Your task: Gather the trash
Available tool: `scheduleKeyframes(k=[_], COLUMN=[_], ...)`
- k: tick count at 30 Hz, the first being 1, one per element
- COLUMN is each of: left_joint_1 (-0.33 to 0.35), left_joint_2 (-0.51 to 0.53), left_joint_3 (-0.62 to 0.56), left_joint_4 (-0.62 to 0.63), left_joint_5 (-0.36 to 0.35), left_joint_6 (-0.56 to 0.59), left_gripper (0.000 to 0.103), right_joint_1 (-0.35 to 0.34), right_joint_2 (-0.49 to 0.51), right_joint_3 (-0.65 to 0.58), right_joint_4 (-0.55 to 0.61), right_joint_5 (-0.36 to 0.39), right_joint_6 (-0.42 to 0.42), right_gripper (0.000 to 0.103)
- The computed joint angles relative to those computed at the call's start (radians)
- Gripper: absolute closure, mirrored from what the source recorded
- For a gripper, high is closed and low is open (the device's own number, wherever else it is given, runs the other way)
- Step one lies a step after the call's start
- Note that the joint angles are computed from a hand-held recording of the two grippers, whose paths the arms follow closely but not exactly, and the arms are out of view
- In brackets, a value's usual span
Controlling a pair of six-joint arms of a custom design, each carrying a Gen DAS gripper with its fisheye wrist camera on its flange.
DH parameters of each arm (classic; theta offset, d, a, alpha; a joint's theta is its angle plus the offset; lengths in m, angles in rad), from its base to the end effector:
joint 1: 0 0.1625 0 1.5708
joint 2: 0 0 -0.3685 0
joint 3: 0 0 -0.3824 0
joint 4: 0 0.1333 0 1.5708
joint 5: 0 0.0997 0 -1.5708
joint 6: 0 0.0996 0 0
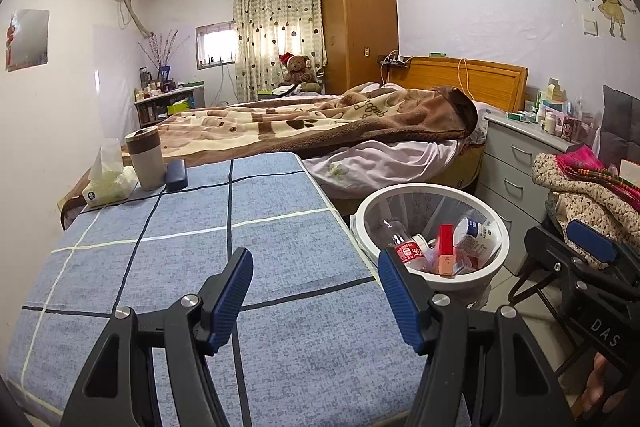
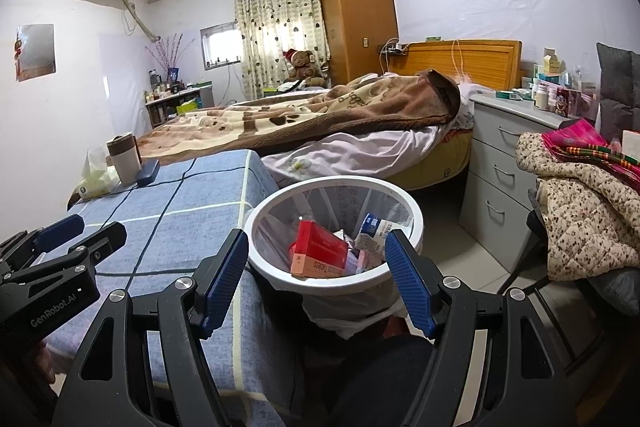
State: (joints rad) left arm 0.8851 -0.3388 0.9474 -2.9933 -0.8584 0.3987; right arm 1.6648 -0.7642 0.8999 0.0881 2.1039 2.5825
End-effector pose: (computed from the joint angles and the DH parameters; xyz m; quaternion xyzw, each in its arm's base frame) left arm -0.3432 -0.7329 0.0871 0.3259 0.8085 -0.4129 0.2639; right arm 0.1486 -0.6956 0.2495 0.0863 -0.7669 0.5381 0.3390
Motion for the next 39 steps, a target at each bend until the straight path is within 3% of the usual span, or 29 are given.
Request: scheduleKeyframes(k=[39], left_joint_1=[0.002], left_joint_2=[-0.026], left_joint_3=[0.033], left_joint_4=[-0.033], left_joint_5=[0.015], left_joint_6=[-0.016], left_gripper=[0.038], right_joint_1=[0.012], right_joint_2=[0.018], right_joint_3=[-0.028], right_joint_4=[0.015], right_joint_5=[0.011], right_joint_6=[-0.018], right_gripper=[0.031])
